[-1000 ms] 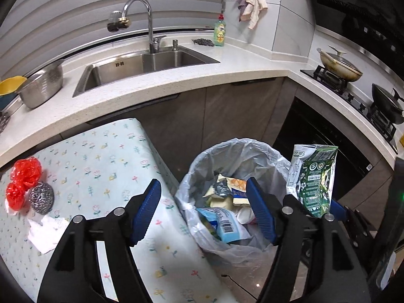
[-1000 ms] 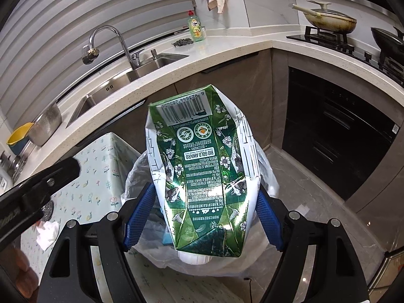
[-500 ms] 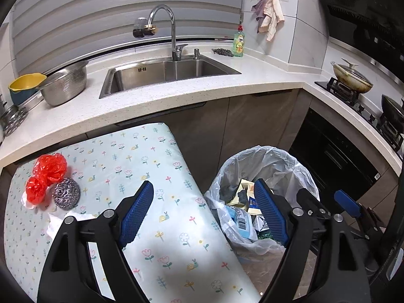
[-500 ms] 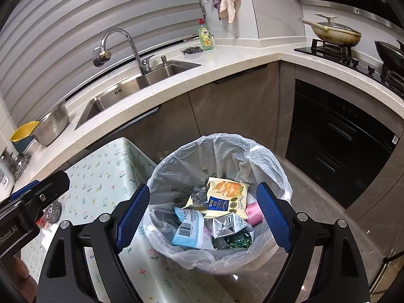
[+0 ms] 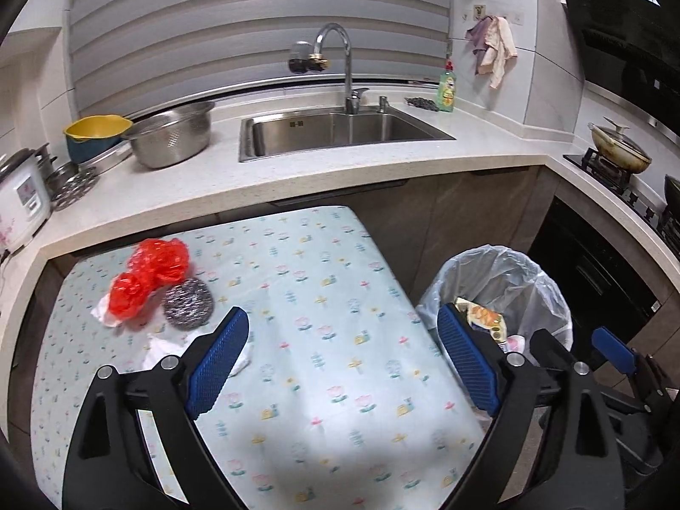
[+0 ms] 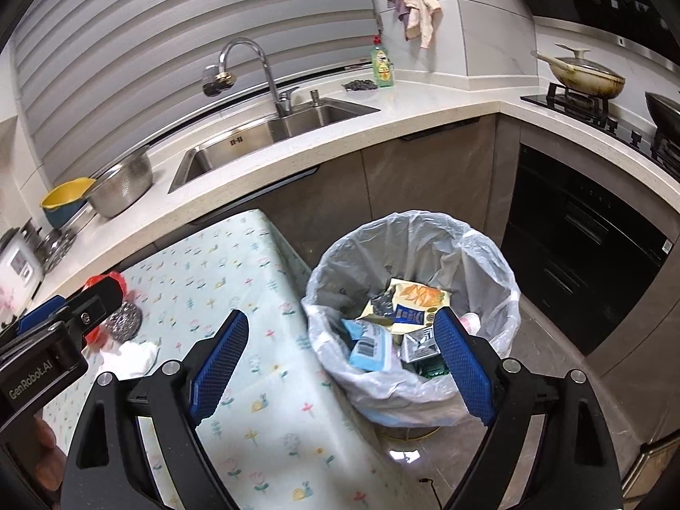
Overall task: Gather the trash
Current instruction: 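Move both tools back to the table toward the white paper towels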
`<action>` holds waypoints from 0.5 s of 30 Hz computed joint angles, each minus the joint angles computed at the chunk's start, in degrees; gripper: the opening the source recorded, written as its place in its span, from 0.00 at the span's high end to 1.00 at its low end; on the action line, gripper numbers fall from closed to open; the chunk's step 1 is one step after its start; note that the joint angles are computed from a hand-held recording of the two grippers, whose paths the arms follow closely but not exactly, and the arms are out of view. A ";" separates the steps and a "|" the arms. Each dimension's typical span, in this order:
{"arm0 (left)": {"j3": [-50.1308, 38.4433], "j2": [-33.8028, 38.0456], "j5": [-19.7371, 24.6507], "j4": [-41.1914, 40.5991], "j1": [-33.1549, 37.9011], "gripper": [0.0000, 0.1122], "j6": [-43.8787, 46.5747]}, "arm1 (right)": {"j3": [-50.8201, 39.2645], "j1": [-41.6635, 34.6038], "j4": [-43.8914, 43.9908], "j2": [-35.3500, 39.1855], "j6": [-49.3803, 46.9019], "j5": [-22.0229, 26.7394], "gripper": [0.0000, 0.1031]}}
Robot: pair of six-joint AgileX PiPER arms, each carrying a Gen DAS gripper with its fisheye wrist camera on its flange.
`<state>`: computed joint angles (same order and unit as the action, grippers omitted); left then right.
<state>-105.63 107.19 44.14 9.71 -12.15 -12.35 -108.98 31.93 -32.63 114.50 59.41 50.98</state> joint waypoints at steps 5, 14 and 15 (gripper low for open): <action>6.90 -4.87 -2.41 -0.26 3.84 0.21 0.80 | -2.87 3.51 -1.08 1.06 0.76 2.46 0.17; 15.91 -10.93 -4.97 -0.64 11.67 0.17 3.00 | -13.04 9.33 -0.07 6.42 -2.64 8.48 0.17; 16.90 -11.54 -5.45 -0.70 12.64 0.17 3.27 | -14.63 9.88 0.41 7.31 -3.42 9.19 0.17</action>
<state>-88.72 95.65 38.69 9.01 0.49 -9.08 -123.62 41.81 -32.22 121.82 55.98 60.17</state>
